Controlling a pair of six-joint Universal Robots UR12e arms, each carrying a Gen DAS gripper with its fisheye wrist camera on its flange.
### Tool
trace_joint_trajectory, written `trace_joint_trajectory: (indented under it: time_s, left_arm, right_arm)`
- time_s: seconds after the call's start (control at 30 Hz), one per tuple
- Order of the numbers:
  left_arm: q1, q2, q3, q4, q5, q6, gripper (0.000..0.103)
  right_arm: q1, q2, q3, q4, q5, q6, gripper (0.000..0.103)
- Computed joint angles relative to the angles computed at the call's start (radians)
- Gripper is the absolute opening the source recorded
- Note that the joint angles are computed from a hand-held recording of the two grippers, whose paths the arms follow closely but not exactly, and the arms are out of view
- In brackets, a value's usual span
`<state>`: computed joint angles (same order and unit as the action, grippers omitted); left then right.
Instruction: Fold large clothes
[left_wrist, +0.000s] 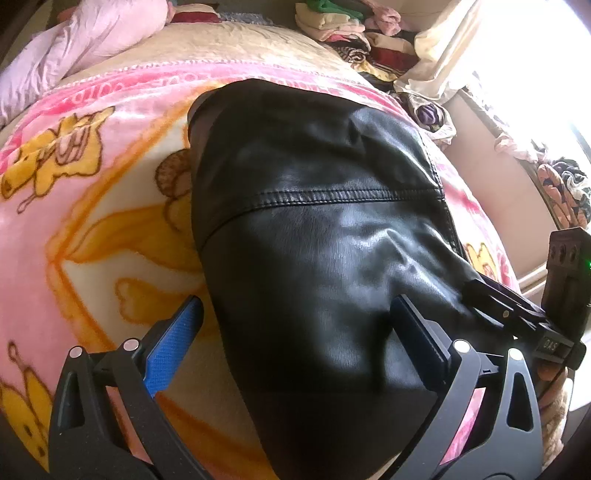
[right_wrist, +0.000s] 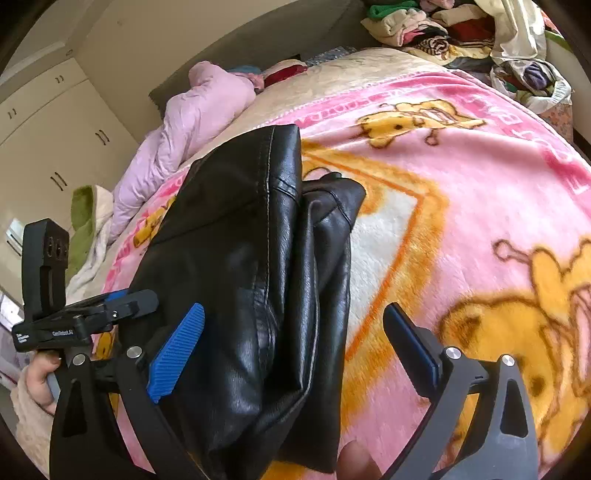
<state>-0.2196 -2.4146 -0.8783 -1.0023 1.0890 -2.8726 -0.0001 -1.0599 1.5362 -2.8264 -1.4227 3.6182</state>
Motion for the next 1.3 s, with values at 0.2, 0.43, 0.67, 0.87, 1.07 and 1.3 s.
trace_joint_trajectory:
  time_s: [0.2,0.43,0.67,0.87,1.07,1.3]
  left_arm:
    - [-0.001,0.025,-0.039,0.031,0.022,0.002,0.095]
    - [-0.001,0.055,-0.083,0.083,0.054,-0.008,0.095]
    - [-0.002,0.084,-0.127,0.147,0.100,-0.025,0.095]
    - [-0.002,0.114,-0.177,0.211,0.125,-0.020,0.095]
    - [-0.001,0.143,-0.223,0.270,0.130,-0.026,0.095]
    - [0.000,0.179,-0.283,0.343,0.142,-0.027,0.095]
  right_arm:
    - [0.005,-0.013,0.012,0.004,-0.021,-0.008,0.098]
    - [0.015,-0.025,0.024,-0.001,-0.058,-0.020,0.098]
    - [0.028,-0.038,0.032,0.000,-0.105,-0.053,0.098]
    - [0.036,-0.048,0.043,-0.009,-0.131,-0.076,0.098]
    - [0.048,-0.062,0.054,-0.025,-0.159,-0.109,0.098]
    - [0.067,-0.081,0.068,-0.049,-0.198,-0.144,0.099]
